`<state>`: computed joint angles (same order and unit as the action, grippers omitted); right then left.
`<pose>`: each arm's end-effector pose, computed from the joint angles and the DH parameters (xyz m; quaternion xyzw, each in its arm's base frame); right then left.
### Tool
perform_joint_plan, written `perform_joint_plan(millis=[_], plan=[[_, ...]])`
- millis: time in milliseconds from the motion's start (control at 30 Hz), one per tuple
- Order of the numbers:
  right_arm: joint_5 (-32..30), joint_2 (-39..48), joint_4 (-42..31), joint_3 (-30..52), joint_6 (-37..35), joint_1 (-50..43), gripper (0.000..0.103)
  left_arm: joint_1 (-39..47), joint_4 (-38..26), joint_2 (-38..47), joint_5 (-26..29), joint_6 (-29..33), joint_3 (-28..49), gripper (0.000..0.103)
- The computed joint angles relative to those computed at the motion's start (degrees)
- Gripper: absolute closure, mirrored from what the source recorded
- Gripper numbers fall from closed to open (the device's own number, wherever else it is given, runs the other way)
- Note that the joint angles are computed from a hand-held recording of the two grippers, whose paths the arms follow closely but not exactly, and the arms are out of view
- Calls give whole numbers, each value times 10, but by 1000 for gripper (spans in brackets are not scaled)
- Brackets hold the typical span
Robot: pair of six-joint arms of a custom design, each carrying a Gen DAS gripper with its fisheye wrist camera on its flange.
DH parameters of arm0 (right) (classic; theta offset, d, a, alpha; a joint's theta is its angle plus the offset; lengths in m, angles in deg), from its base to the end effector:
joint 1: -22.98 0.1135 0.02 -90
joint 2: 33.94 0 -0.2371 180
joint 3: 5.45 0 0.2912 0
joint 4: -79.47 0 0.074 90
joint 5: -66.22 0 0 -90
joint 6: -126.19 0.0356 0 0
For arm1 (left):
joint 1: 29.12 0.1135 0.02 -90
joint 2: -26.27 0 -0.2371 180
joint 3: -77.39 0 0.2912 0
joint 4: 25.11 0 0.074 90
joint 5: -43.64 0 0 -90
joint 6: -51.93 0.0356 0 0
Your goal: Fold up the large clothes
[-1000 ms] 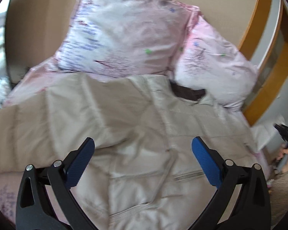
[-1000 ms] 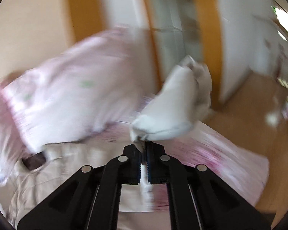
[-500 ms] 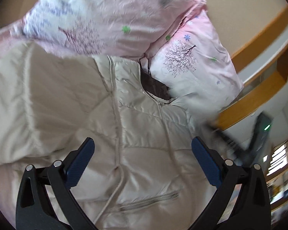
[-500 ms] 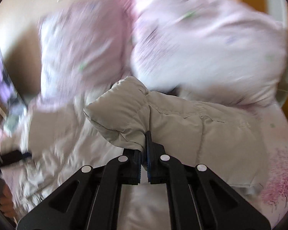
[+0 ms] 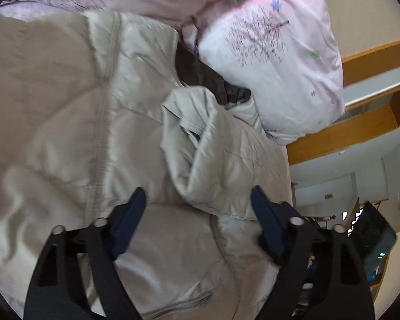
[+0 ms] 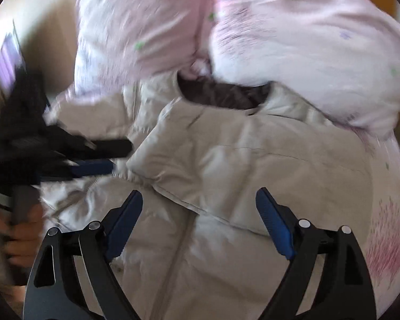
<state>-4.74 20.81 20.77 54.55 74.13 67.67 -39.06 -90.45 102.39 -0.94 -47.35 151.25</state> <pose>0.1768 0.1586 0.2473 -0.0034 0.9379 0.0862 0.3360 0.2831 -0.0753 0.2407 0.0802 0.9045 -0.4033 0.1134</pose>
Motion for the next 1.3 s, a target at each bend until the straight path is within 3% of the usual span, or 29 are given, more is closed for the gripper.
perform_joint_plan(millis=[100,167,233,367,533,700,800,867,900,967,1067,1200,1300], plan=[[-54,-112,-20,-48,32,-67,15,-27,19,28,-3,-30,8,42],[-70,-163,-35,-67,43,-102,15,-39,37,45,-7,-52,9,69],[-64,-196,-50,-79,46,-125,15,-39,56,54,-12,-63,6,85],[-75,-226,-53,-95,52,-159,15,-9,68,30,-10,-51,-2,91],[-90,-238,-32,-104,67,-172,15,38,19,17,-11,2,5,90],[-111,-146,8,-72,72,-139,19,35,7,32,-46,15,-12,83],[-152,-54,51,-38,75,-117,29,42,0,28,-36,18,-12,69],[-166,17,77,-5,73,-101,40,62,-20,2,-31,40,-13,43],[-158,51,84,14,69,-89,45,71,-27,-12,-30,48,-14,38],[-149,103,93,45,57,-71,55,113,-57,-52,-24,90,-14,26],[-163,196,107,107,29,-53,70,217,-133,-92,17,193,-7,19],[-164,293,118,179,12,-35,74,407,-218,-131,35,366,0,14],[-176,361,106,231,1,-32,74,508,-207,-137,-6,419,0,13]])
